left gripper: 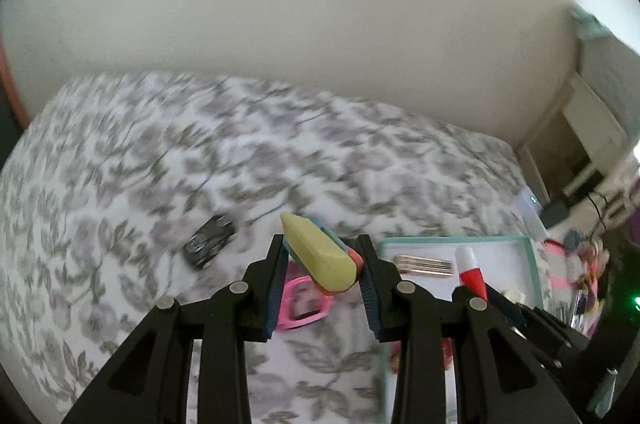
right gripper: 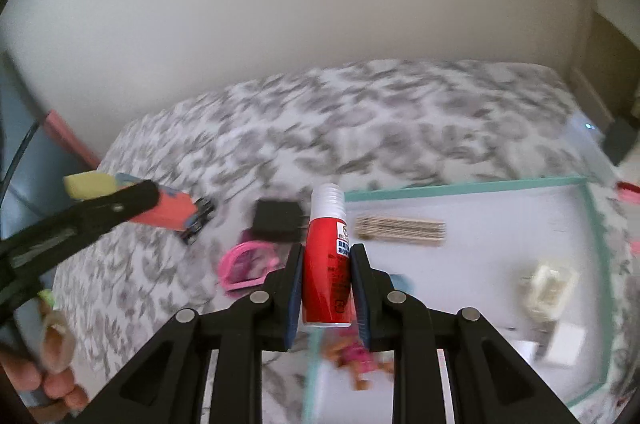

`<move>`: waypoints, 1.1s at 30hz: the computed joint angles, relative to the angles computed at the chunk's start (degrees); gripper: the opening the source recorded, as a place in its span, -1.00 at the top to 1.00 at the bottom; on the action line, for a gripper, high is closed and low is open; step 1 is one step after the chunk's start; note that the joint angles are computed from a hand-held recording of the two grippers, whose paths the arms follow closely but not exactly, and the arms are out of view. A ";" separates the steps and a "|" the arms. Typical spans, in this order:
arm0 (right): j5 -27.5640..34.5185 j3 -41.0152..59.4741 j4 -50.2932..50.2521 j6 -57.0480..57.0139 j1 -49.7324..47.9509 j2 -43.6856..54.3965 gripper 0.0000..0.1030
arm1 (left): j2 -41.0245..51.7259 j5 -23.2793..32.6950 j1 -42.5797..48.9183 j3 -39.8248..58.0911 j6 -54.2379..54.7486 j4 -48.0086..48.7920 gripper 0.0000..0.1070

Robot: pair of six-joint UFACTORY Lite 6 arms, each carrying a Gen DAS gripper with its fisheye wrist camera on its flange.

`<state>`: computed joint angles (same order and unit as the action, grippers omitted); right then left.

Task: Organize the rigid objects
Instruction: 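Lower the red bottle into the tray with the right gripper while the left gripper lowers the toy knife in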

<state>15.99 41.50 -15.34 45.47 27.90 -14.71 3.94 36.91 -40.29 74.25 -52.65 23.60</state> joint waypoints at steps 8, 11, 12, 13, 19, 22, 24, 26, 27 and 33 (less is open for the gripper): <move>1.77 -7.47 9.84 -12.26 -16.95 -5.46 0.53 | 18.35 5.71 -11.43 19.59 -0.56 2.58 0.33; 1.38 -9.14 16.34 -20.41 -22.92 -6.15 0.53 | 23.76 6.05 -14.26 25.14 -0.73 2.21 0.33; 1.50 -9.69 15.93 -20.76 -24.71 -6.34 0.53 | 25.29 5.89 -15.08 26.46 -1.00 2.35 0.33; 1.78 -10.26 15.38 -20.85 -25.98 -6.81 0.53 | 26.66 5.54 -15.76 27.43 -1.03 2.29 0.33; 2.40 -12.77 3.46 -11.14 -33.61 -6.77 0.53 | 32.00 5.11 -17.75 30.63 -0.85 2.34 0.33; 3.29 -13.28 -2.78 -5.41 -34.97 -7.11 0.53 | 32.90 4.03 -18.04 30.39 -1.22 2.30 0.33; 3.12 -13.89 -4.70 -3.84 -35.93 -7.21 0.53 | 33.58 3.77 -18.28 30.57 -1.00 2.31 0.33; 3.04 -14.17 -6.07 -2.69 -36.63 -6.76 0.53 | 34.11 3.80 -18.57 30.72 -1.01 2.61 0.33; 3.07 -14.09 -6.64 -1.92 -36.71 -6.28 0.53 | 34.26 3.82 -18.63 30.79 -0.96 2.57 0.33; 2.16 -14.42 -3.83 -4.57 -38.28 -3.63 0.53 | 35.13 4.25 -18.35 30.88 -0.34 1.84 0.33</move>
<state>18.15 27.08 -19.17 40.90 -10.37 -18.34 39.07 41.16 -58.64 105.14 -52.99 25.44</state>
